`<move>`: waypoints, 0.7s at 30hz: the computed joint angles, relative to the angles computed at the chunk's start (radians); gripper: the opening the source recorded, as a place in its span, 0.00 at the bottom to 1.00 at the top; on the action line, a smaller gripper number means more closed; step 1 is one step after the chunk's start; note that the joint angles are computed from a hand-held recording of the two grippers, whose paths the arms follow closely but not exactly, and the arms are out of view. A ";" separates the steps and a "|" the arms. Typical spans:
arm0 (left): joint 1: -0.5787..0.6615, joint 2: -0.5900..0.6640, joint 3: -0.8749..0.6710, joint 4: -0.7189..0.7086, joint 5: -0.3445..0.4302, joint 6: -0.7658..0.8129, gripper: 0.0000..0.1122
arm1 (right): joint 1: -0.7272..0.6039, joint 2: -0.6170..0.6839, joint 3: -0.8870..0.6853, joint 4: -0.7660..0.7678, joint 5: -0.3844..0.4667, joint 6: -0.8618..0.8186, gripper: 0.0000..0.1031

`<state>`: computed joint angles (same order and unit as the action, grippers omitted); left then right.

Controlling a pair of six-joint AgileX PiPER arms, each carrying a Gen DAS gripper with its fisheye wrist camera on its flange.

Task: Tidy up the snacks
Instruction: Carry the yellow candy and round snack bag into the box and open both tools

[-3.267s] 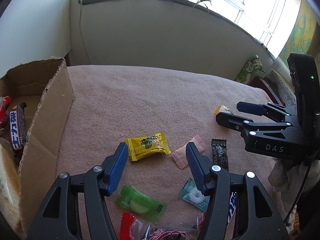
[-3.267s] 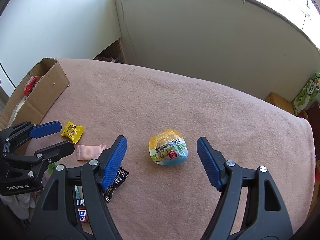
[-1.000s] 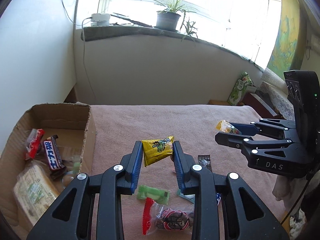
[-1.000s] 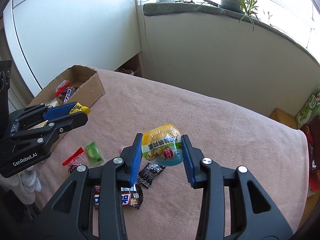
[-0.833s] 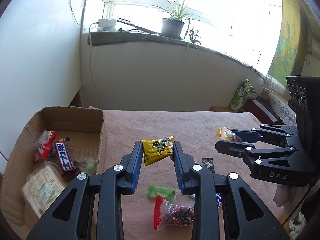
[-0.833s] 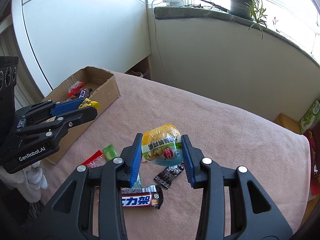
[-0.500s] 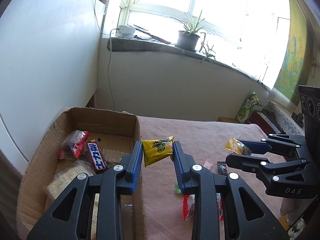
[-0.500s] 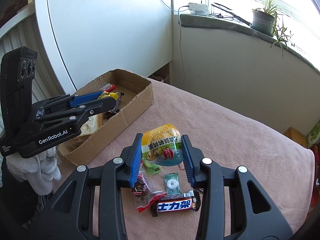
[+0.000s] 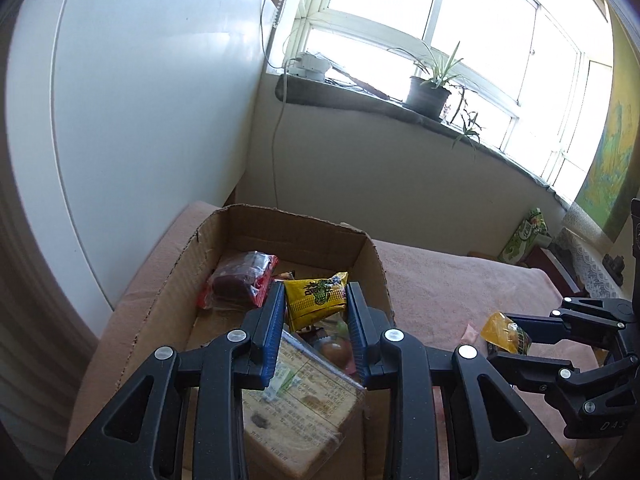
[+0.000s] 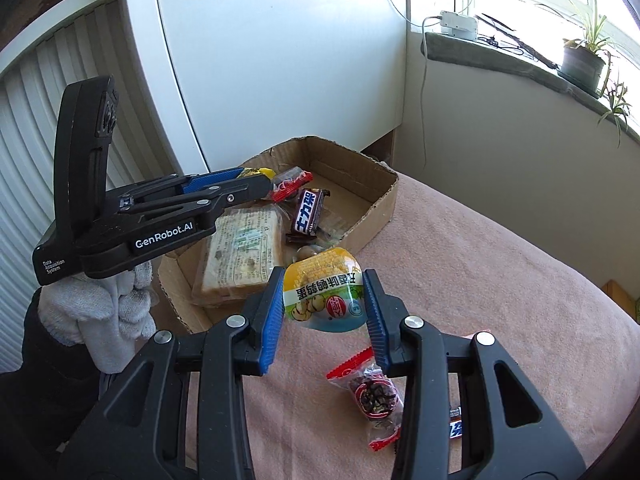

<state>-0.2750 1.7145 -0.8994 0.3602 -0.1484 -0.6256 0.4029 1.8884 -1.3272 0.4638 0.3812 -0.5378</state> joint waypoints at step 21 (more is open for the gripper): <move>0.081 0.009 0.009 0.240 -0.018 -0.243 0.25 | 0.151 0.141 -0.166 -0.132 0.067 0.131 0.39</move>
